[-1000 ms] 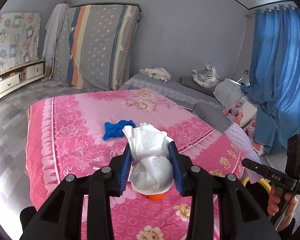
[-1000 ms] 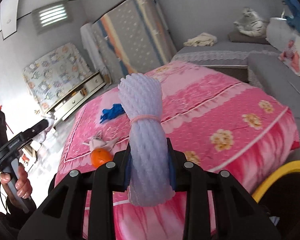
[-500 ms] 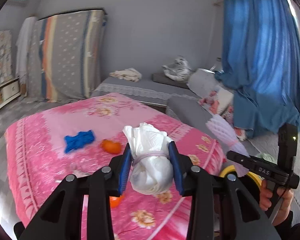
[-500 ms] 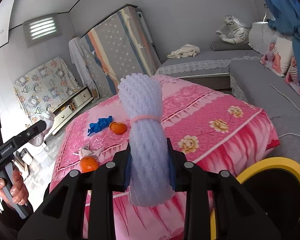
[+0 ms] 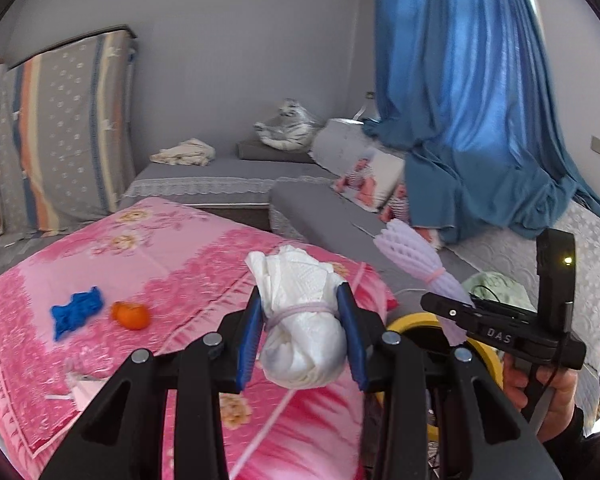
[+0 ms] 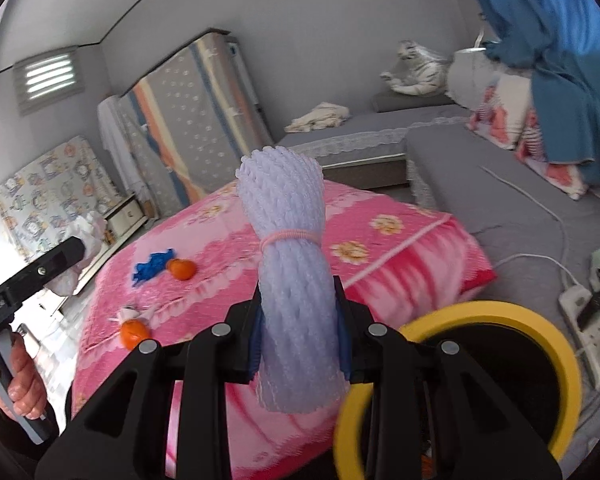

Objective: Collect trash
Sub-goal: 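Carry the tissue bundle and foam net with both tools over the yellow bin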

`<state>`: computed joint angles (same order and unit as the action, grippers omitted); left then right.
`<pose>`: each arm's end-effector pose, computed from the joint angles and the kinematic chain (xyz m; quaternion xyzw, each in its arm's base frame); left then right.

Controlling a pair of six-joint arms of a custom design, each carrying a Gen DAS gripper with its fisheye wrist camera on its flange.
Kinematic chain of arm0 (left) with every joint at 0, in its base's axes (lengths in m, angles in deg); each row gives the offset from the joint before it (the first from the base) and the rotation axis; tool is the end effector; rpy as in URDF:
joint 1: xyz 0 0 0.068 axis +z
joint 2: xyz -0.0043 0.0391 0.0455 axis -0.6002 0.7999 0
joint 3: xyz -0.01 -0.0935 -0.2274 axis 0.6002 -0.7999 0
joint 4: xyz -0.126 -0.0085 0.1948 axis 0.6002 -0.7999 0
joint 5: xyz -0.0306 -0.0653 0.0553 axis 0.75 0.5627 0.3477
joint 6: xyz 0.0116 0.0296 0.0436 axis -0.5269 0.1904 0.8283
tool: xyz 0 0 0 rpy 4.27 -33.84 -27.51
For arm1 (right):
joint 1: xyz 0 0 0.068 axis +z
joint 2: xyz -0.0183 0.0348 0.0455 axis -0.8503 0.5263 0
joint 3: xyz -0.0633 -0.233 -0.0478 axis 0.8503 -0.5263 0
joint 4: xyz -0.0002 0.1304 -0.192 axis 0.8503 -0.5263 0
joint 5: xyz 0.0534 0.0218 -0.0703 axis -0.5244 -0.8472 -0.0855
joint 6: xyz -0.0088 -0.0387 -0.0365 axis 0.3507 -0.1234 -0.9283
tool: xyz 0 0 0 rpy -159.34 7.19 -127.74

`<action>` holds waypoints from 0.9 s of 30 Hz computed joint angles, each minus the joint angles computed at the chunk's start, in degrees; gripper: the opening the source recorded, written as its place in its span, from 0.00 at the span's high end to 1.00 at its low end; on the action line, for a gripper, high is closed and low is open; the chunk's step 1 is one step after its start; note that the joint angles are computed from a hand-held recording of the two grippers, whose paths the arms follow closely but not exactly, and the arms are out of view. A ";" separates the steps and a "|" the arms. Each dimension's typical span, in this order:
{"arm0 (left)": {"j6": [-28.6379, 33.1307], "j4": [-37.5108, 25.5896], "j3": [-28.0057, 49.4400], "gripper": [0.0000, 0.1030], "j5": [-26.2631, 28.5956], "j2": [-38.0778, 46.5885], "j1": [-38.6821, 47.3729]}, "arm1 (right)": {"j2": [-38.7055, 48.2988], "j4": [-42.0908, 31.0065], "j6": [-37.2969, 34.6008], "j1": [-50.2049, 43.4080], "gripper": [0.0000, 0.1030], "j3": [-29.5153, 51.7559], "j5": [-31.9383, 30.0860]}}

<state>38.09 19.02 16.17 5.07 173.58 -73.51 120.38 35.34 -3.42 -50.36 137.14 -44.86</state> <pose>0.2692 -0.1828 0.1572 0.0213 0.8462 -0.0891 0.5249 0.3414 0.0616 0.1273 -0.1344 0.8553 0.2228 0.4481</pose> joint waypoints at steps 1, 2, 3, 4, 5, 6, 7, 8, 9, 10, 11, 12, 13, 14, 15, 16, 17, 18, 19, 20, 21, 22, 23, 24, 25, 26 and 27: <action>0.30 0.03 1.00 0.66 0.42 0.99 -0.19 | -0.02 0.01 -0.08 -0.78 0.73 -0.18 0.22; 0.49 -0.21 2.22 0.66 0.67 1.96 -0.65 | -0.09 0.31 -0.17 -1.90 0.73 -0.71 0.52; 0.76 -0.71 3.84 0.66 1.04 3.13 -1.22 | -0.13 0.54 -0.17 -2.70 0.73 -1.06 0.53; 1.10 -0.97 5.07 0.66 1.46 4.14 -1.52 | -0.18 0.88 -0.06 -3.69 0.73 -1.49 0.42; 1.29 -1.37 6.14 0.66 1.55 4.87 -1.93 | -0.27 1.09 0.02 -4.48 0.73 -1.79 0.36; 1.66 -1.78 7.41 0.66 1.75 5.78 -2.29 | -0.47 1.32 0.10 -4.89 0.73 -2.16 0.50; 2.28 -2.43 9.29 0.66 1.94 7.07 -2.88 | -0.60 1.62 0.13 -5.49 0.73 -2.49 0.64; 2.70 -3.10 10.79 0.66 1.99 8.00 -3.34 | -0.80 2.14 0.08 -6.25 0.73 -3.00 0.98; 3.06 -3.58 11.87 0.66 2.22 8.67 -3.57 | -0.88 2.37 0.03 -6.76 0.73 -3.18 1.14; 3.64 -4.43 13.74 0.66 2.60 9.82 -3.95 | -0.67 2.61 -0.06 -7.35 0.73 -3.18 1.05; 3.91 -5.09 15.29 0.66 2.65 10.83 -4.34 | -0.71 2.91 0.04 -8.14 0.73 -3.50 0.94; 4.09 -5.63 16.53 0.66 2.83 11.55 -4.57 | -0.71 3.09 0.18 -8.68 0.73 -3.71 0.94; 4.31 -6.12 17.87 0.66 3.25 12.39 -4.75 | -0.54 3.24 0.18 -9.45 0.73 -3.86 1.01; 4.42 -6.51 19.05 0.66 3.48 13.20 -4.99 | -0.54 3.26 0.18 -9.87 0.73 -3.94 1.21; 4.49 -6.95 20.17 0.66 3.57 13.95 -5.20 | -0.53 3.49 0.29 -10.33 0.73 -4.20 1.54; 4.59 -7.57 21.84 0.66 3.92 15.19 -5.33 | -0.39 3.65 0.37 -10.86 0.73 -4.29 1.71; 4.54 -8.01 23.11 0.66 4.46 16.22 -5.28 | -0.18 3.81 0.51 -11.44 0.73 -4.41 1.90; 4.34 -8.89 25.06 0.66 4.76 17.53 -5.46 | -0.12 3.95 0.58 -11.91 0.73 -4.64 2.12; 4.22 -9.28 26.66 0.66 5.20 18.85 -5.52 | 0.06 4.19 0.59 -12.46 0.73 -4.78 2.67; 4.17 -9.41 27.55 0.66 5.61 19.60 -5.40 | 0.28 4.35 0.39 -12.84 0.73 -4.76 3.11; 3.90 -9.45 28.69 0.66 6.12 20.68 -5.37 | 0.37 4.64 0.07 -13.23 0.73 -4.94 3.78; 3.61 -9.55 30.20 0.66 7.06 22.21 -5.25 | 0.50 5.12 -0.08 -13.56 0.73 -5.17 4.56; 3.43 -9.69 31.47 0.66 7.50 23.59 -5.28 | 0.57 5.29 -0.27 -13.99 0.73 -5.35 4.64; 3.33 -10.16 32.96 0.66 7.80 24.93 -5.28 | 0.68 5.23 -0.42 -14.29 0.73 -5.38 4.85; 3.33 -10.84 34.81 0.66 8.19 26.50 -5.30 | 0.80 5.03 -0.66 -14.50 0.73 -5.32 5.42; 3.32 -11.48 36.33 0.66 8.29 27.76 -5.42 | 0.86 5.22 -0.91 -14.50 0.73 -5.49 6.64; 3.30 -12.30 38.06 0.66 8.39 29.16 -5.50 | 0.94 5.61 -1.15 -14.56 0.73 -5.70 7.62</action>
<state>41.38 6.72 54.24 13.46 202.74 -79.01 121.33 40.96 -4.57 -64.92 131.44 -37.23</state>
